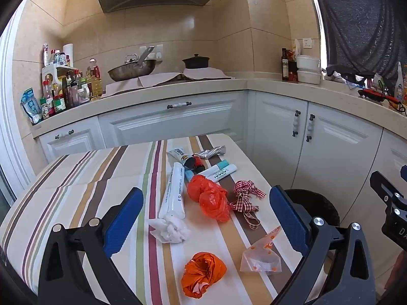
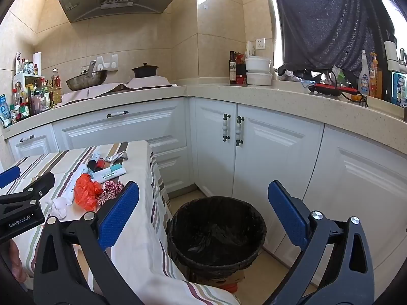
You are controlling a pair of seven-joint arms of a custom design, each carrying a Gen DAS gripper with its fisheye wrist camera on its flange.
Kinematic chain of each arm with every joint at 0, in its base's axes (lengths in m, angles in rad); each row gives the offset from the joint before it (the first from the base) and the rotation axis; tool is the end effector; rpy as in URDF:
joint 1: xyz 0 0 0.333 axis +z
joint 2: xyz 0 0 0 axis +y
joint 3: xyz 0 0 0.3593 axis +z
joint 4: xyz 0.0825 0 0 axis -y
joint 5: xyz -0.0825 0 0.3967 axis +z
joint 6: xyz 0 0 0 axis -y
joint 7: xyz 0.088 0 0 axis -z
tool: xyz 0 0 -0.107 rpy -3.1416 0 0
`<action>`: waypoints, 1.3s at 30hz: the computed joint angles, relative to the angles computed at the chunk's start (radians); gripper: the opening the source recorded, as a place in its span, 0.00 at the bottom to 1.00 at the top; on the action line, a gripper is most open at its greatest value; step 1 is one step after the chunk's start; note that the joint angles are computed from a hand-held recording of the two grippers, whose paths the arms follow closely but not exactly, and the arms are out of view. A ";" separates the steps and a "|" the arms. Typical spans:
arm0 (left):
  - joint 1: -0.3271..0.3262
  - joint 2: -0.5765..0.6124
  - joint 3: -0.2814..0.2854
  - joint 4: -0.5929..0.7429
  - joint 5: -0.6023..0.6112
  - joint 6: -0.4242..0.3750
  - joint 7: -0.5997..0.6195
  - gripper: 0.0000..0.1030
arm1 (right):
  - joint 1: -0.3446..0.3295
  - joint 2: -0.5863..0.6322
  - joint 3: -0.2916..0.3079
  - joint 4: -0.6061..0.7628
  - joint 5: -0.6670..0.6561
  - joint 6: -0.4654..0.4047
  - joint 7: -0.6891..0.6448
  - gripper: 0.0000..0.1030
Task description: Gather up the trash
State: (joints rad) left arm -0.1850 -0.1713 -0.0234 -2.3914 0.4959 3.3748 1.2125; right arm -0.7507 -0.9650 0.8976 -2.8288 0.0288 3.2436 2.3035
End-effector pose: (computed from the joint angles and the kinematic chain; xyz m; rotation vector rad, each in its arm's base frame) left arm 0.4893 -0.1578 0.5534 -1.2156 1.8467 -1.1064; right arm 0.3554 0.1009 0.5118 -1.1460 1.7892 -1.2805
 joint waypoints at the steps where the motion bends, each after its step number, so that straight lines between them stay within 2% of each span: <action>1: -0.007 0.000 0.007 0.001 0.004 -0.002 -0.003 0.94 | 0.000 0.000 0.000 0.000 0.000 0.000 0.000 0.96; 6: -0.078 0.000 0.079 0.007 0.034 -0.015 -0.022 0.94 | -0.002 -0.002 0.001 -0.001 0.000 0.001 0.001 0.96; 15: -0.077 0.005 0.068 0.023 0.007 -0.030 -0.006 0.94 | 0.005 -0.002 -0.008 -0.003 -0.001 -0.001 -0.003 0.96; 18: -0.093 0.010 0.078 0.030 -0.003 -0.036 0.001 0.94 | 0.007 -0.001 -0.011 -0.003 -0.002 -0.001 -0.004 0.96; 19: -0.113 0.007 0.102 0.028 0.013 -0.038 -0.009 0.94 | 0.007 -0.001 -0.011 -0.003 -0.001 -0.001 -0.004 0.96; 21: -0.090 -0.004 0.085 0.000 -0.002 -0.016 0.009 0.94 | 0.001 0.002 -0.005 0.000 -0.001 0.001 -0.002 0.96; 24: -0.113 -0.005 0.110 0.000 0.011 -0.021 -0.002 0.94 | -0.007 0.007 0.005 0.004 0.000 0.004 0.002 0.96; 25: -0.118 -0.001 0.117 0.002 0.013 -0.019 -0.003 0.94 | 0.019 -0.002 -0.025 -0.009 -0.003 -0.004 -0.012 0.96; 26: -0.113 0.000 0.111 0.001 0.013 -0.018 -0.003 0.94 | 0.023 -0.003 -0.029 -0.011 -0.003 -0.005 -0.014 0.96; 28: -0.105 0.000 0.105 0.000 0.015 -0.016 -0.005 0.94 | 0.013 -0.002 -0.017 -0.007 -0.001 -0.002 -0.008 0.96; 33: -0.143 0.001 0.147 0.002 0.040 -0.015 -0.020 0.94 | 0.018 -0.003 -0.022 -0.008 -0.003 -0.006 -0.010 0.96; 39: -0.138 0.002 0.150 0.003 0.061 -0.010 -0.039 0.94 | 0.019 -0.006 -0.021 -0.005 -0.003 -0.010 -0.005 0.96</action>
State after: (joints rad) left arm -0.3233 -0.1693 0.1268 -2.3889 0.5569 3.3647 1.1735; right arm -0.7320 -0.9705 0.8766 -2.8342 0.0254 3.2332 2.2988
